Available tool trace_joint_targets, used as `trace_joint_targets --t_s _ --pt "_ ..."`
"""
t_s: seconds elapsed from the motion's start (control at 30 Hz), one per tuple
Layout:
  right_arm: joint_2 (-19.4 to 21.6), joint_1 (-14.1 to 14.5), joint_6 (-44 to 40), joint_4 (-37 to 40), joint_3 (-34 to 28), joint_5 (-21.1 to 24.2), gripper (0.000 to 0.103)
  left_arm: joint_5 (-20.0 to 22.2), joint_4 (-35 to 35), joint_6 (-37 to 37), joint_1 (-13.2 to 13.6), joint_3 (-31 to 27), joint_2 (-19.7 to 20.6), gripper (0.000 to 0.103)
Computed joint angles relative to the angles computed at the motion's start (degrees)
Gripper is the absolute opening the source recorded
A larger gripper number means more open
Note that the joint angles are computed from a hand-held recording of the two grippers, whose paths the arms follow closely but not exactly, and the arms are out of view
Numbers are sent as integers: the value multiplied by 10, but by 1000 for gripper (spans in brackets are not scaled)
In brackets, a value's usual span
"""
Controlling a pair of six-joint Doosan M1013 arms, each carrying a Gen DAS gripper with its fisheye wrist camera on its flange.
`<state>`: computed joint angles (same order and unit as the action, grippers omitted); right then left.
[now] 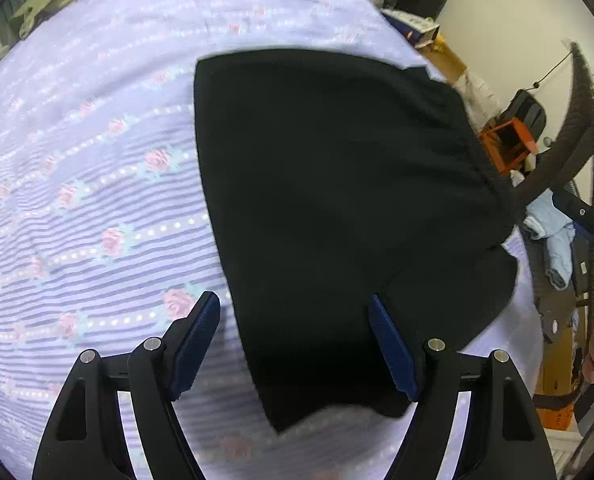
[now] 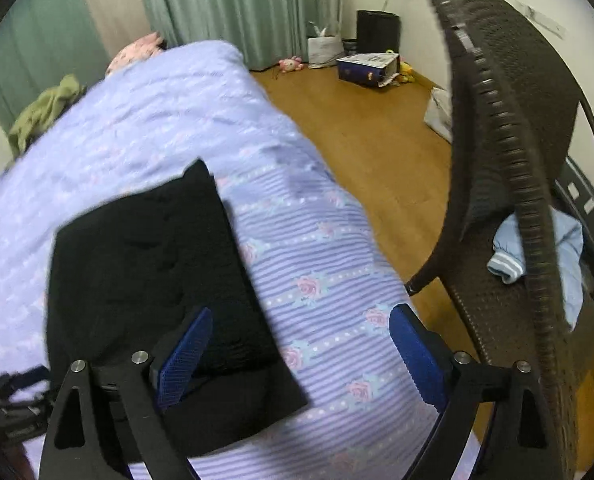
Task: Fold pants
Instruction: 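Open both grippers and pull them back from the folded black pants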
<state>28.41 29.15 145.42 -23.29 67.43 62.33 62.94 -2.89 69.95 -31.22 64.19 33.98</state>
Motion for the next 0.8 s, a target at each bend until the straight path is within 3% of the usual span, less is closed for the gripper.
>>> trace_joint_targets --t_s 0.1,0.3,0.5,0.8 --pt "-26 9 46 13 21 -33 91 -25 9 4 0 29 -30 76" --pt "-48 62 141 7 37 -42 91 -61 49 42 8 80 -85 77" --pt "-33 118 225 -20 19 -40 91 -95 32 119 38 132 -133 77" --pt "21 180 396 -79 -35 -28 91 -120 -7 231 79 179 -164 78"
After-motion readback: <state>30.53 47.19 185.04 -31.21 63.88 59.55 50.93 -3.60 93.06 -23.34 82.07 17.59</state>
